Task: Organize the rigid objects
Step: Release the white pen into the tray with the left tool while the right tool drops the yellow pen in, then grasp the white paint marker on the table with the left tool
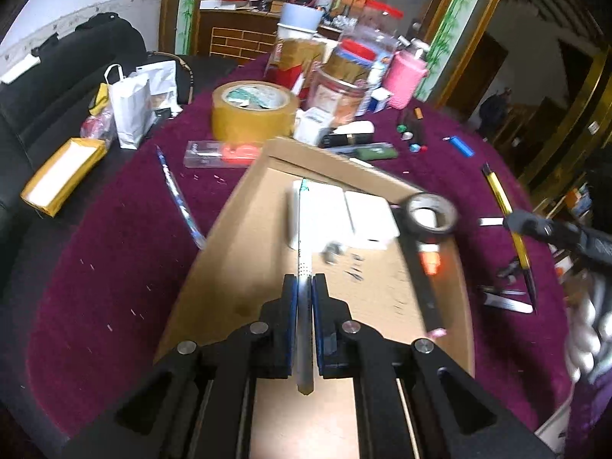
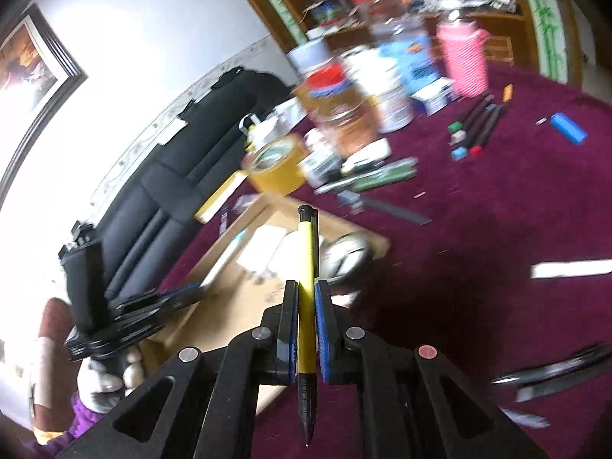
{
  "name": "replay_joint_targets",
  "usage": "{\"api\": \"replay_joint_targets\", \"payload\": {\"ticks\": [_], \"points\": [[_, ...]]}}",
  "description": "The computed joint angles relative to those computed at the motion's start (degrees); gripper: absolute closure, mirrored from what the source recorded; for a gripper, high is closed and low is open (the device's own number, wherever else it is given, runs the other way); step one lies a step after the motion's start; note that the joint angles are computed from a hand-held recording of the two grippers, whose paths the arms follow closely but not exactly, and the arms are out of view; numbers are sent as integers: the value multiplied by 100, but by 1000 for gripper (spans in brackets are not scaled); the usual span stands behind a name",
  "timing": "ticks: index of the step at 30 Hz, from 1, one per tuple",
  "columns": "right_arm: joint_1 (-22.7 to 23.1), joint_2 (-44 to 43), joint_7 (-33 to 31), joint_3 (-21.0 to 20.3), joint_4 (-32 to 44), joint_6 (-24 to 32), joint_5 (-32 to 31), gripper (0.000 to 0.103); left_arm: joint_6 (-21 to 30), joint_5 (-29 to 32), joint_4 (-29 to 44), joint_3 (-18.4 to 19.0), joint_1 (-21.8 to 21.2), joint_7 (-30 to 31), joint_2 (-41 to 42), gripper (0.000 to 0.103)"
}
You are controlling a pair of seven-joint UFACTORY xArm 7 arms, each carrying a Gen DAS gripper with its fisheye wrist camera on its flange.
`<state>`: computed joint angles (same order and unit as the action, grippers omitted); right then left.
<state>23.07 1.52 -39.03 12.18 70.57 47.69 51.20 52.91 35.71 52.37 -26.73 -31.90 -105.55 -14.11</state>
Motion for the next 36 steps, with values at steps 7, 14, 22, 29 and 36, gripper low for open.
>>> {"api": "replay_joint_targets", "payload": {"ticks": [7, 14, 22, 29, 36], "points": [[447, 453, 844, 357, 94, -309, -418, 93, -763, -736, -389, 445, 166, 687, -120, 96], [644, 909, 1714, 499, 302, -587, -1096, 93, -1335, -887, -760, 418, 457, 527, -358, 54], [620, 1112, 2346, 530, 444, -553, -1622, 92, -1437, -406, -974, -288, 819, -363, -1074, 32], [559, 430, 1822, 561, -126, -941, -1415, 49, -1196, -384, -946, -757, 991, -741, -1538, 22], [534, -993, 619, 73, -1269, -1655, -401, 40, -996, -291, -535, -1120, 1131, -921, -1294, 21]]}}
